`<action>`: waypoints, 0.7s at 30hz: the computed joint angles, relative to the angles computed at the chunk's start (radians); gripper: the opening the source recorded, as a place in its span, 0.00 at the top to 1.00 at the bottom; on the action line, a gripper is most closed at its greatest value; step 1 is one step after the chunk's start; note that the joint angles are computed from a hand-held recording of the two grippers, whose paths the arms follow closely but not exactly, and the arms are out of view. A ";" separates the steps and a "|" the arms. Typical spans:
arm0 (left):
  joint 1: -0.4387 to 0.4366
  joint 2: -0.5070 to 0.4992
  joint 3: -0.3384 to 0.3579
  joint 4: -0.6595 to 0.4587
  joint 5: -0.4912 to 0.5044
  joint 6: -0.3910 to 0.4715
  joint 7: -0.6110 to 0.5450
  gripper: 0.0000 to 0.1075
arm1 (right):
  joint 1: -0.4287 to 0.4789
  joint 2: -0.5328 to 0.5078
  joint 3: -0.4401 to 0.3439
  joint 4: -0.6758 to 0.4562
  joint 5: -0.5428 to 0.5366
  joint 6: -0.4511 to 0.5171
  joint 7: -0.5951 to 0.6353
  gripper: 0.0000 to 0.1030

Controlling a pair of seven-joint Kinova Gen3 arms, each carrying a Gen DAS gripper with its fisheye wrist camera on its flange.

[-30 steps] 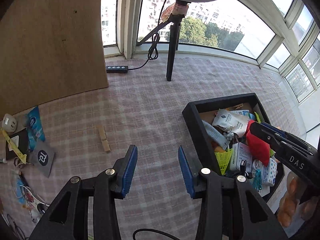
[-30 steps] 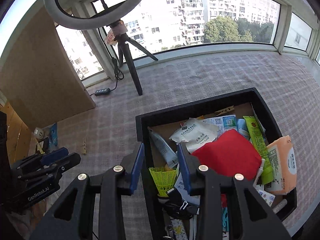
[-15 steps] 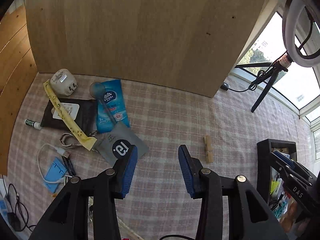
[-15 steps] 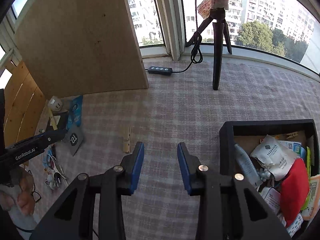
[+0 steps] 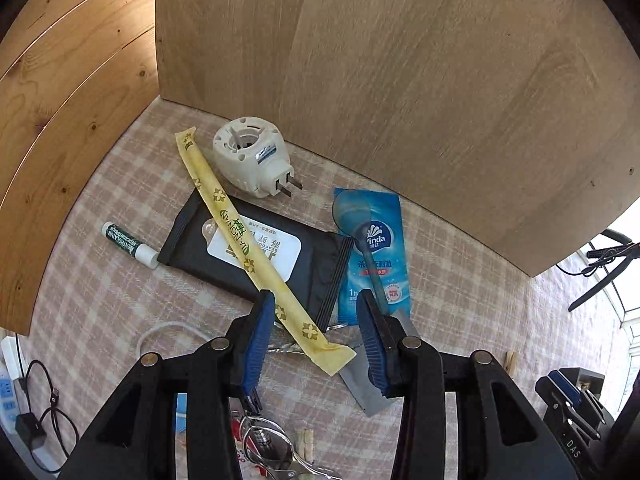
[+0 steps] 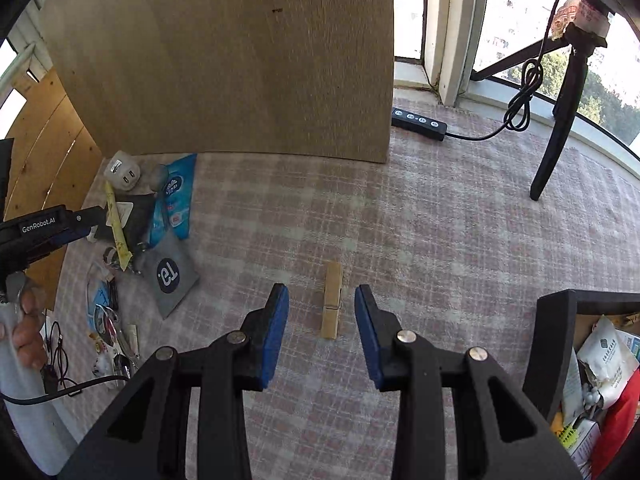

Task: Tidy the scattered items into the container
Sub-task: 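Move right tool to the wooden clothespin while left tool approaches the yellow strip, then grasp the wooden clothespin with right tool while left tool grasps the yellow strip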

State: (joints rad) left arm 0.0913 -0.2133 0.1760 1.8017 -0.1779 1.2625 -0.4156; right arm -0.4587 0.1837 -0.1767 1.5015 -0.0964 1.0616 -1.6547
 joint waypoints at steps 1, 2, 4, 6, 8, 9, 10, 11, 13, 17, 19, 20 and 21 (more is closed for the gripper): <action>-0.004 0.001 -0.009 0.007 0.004 -0.005 -0.004 0.63 | -0.008 0.015 -0.002 -0.010 0.007 0.004 -0.003 0.67; -0.009 0.002 -0.018 0.015 0.007 -0.012 -0.011 0.63 | -0.014 0.028 -0.004 -0.019 0.013 0.008 -0.006 0.67; -0.018 0.010 -0.033 0.025 0.014 -0.023 -0.029 0.63 | -0.023 0.052 -0.004 -0.033 0.018 0.014 -0.009 0.67; -0.026 0.021 -0.042 0.031 0.016 -0.030 -0.039 0.63 | -0.033 0.073 -0.003 -0.044 0.025 0.017 -0.015 0.67; -0.034 0.032 -0.052 0.037 0.019 -0.039 -0.050 0.63 | -0.040 0.092 0.000 -0.055 0.032 0.023 -0.019 0.67; -0.038 0.038 -0.057 0.041 0.021 -0.044 -0.055 0.63 | -0.043 0.101 0.001 -0.060 0.036 0.026 -0.021 0.67; -0.041 0.044 -0.062 0.046 0.025 -0.050 -0.061 0.63 | -0.048 0.110 0.003 -0.066 0.041 0.030 -0.025 0.67; -0.044 0.051 -0.067 0.050 0.027 -0.056 -0.067 0.63 | -0.051 0.118 0.005 -0.070 0.046 0.032 -0.028 0.67; -0.048 0.071 -0.069 0.054 0.023 -0.057 -0.069 0.63 | -0.055 0.134 0.007 -0.080 0.052 0.037 -0.030 0.67; -0.042 0.102 -0.062 0.060 -0.007 -0.055 -0.047 0.63 | -0.065 0.157 0.010 -0.095 0.063 0.043 -0.034 0.67; -0.033 0.111 -0.061 0.054 -0.021 -0.047 -0.037 0.63 | -0.075 0.160 0.014 -0.096 0.081 0.037 -0.042 0.67; -0.030 0.111 -0.063 0.055 -0.022 -0.048 -0.034 0.63 | -0.077 0.162 0.014 -0.098 0.083 0.037 -0.042 0.67; -0.027 0.111 -0.064 0.056 -0.024 -0.048 -0.029 0.63 | -0.077 0.163 0.014 -0.101 0.084 0.038 -0.042 0.67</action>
State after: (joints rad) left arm 0.0638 -0.1026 0.1121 1.8577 -0.2023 1.2145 -0.4444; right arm -0.5358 0.3472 -0.1623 1.4004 -0.0123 1.0999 -1.6972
